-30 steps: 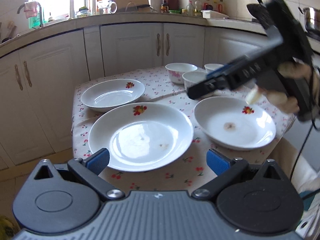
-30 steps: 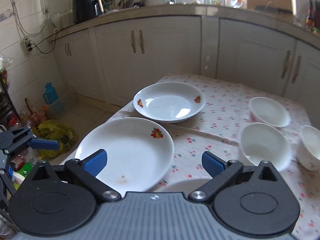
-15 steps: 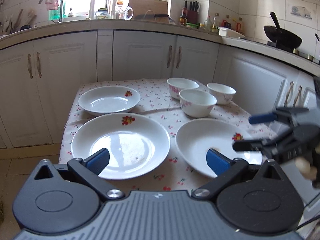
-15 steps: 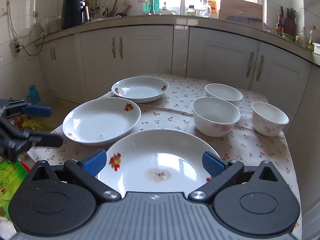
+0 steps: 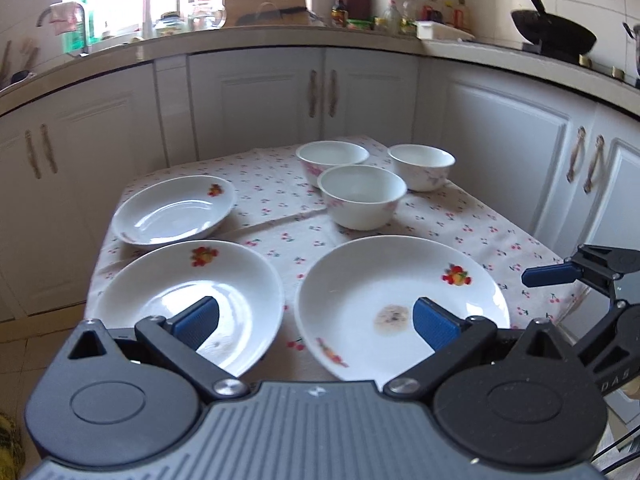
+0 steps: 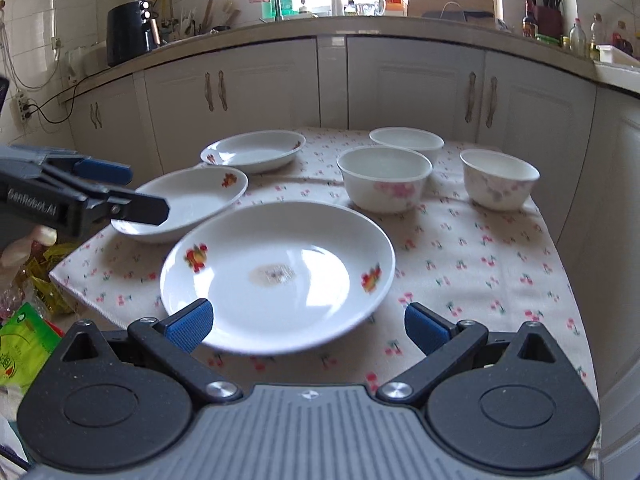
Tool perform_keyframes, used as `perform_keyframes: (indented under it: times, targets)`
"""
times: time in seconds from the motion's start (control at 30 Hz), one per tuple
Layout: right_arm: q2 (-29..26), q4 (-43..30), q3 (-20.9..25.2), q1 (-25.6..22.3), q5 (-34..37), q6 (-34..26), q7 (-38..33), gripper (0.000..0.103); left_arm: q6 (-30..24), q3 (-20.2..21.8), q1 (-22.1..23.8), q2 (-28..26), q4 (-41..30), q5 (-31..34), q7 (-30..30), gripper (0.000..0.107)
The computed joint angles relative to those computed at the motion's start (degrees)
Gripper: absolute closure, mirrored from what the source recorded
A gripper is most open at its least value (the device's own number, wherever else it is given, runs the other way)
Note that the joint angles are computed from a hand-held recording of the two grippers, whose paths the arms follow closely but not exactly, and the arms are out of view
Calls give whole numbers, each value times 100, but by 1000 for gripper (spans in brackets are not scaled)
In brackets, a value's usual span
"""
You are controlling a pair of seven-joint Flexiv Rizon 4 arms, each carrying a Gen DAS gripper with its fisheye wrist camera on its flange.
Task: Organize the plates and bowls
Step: 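Move the left gripper to the rim of the stained white plate, then close the left gripper on the rim of the stained plate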
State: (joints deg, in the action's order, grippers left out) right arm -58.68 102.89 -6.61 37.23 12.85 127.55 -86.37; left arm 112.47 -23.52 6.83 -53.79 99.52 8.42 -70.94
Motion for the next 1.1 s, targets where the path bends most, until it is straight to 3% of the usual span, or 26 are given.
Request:
perform_keyframes:
  times: [0.3, 0.43, 0.73, 1.0, 1.1]
  targets:
    - [-54, 112, 397, -521, -632, 132, 102, 0, -512, 159, -369, -102, -423, -340, 284, 5]
    - [-43, 170, 511, -699, -1029, 157, 85, 0, -791, 27, -346, -203, -643, -435, 553, 5]
    - [-148, 27, 383, -630, -1282, -62, -141, 0, -1929, -315, -283, -474, -1299, -825, 1726, 12]
    - [-252, -131, 293, -540, -1235, -124, -287, 0, -2778, 41, -634, -572, -1899, -1384, 2450, 19]
    - [-268, -163, 340, -599, -1299, -144, -300, 0, -3179, 272, -808, -589, -2145, -1586, 2659, 28]
